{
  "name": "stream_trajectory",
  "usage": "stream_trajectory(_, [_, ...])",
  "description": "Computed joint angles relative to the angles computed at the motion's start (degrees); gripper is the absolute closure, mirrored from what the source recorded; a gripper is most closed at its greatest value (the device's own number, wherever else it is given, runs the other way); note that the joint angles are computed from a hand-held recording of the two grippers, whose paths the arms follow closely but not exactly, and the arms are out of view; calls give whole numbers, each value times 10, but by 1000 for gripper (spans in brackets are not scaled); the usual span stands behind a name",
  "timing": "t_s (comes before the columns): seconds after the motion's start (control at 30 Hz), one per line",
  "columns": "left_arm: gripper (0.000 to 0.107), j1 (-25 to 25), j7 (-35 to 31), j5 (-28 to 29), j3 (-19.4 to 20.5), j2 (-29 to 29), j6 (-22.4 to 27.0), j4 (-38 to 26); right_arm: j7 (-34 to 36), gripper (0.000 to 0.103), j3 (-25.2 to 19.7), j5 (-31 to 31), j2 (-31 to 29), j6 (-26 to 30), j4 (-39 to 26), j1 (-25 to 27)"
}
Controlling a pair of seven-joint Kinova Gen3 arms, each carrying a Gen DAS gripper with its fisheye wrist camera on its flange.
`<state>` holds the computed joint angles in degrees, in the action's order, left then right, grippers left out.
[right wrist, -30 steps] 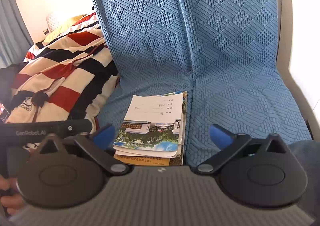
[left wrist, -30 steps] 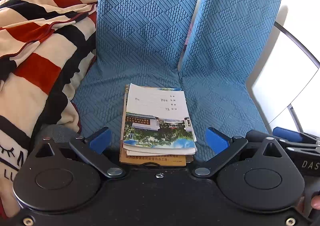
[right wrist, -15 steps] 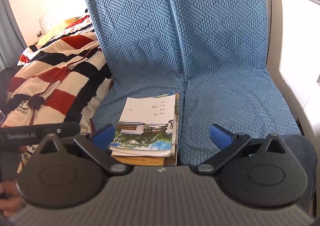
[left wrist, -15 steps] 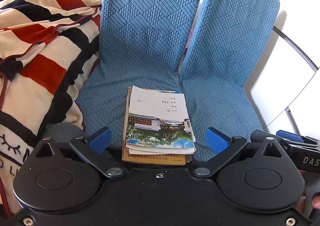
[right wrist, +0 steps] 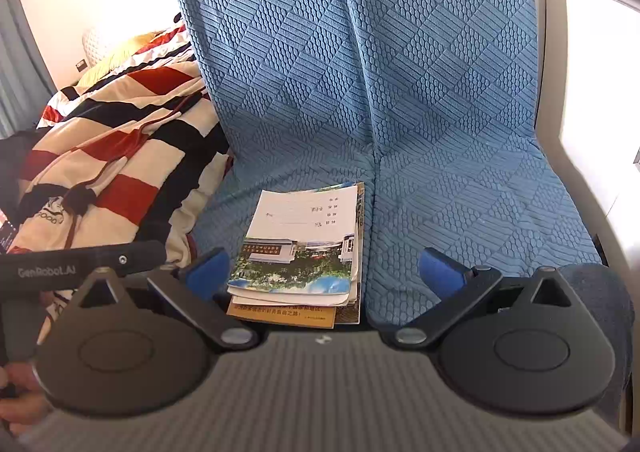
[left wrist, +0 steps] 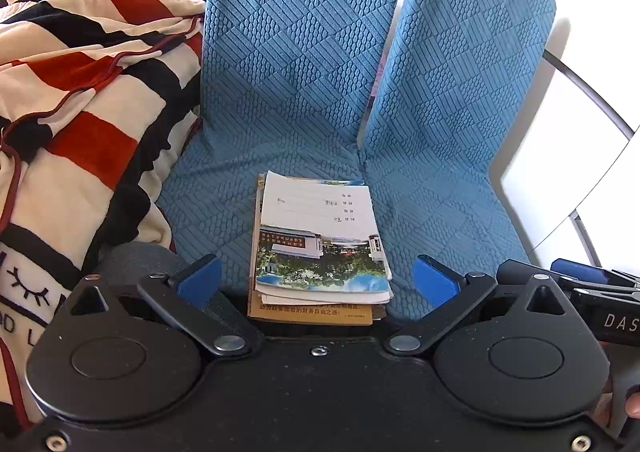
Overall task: Organize objects
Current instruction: 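Pull both tools back up from the book stack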
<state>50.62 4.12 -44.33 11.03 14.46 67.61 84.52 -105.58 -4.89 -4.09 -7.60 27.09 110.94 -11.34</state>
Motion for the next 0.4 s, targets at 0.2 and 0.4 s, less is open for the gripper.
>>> stream_trajectory(0.2, [5,1,-1,-3,0,-1,1,-2,4,0,2,-5,1,3,0,-2])
stream_trajectory(0.4, [5,3,4,-12,3,-6,-3,1,6,0,2,-6,0,6,-3,-3])
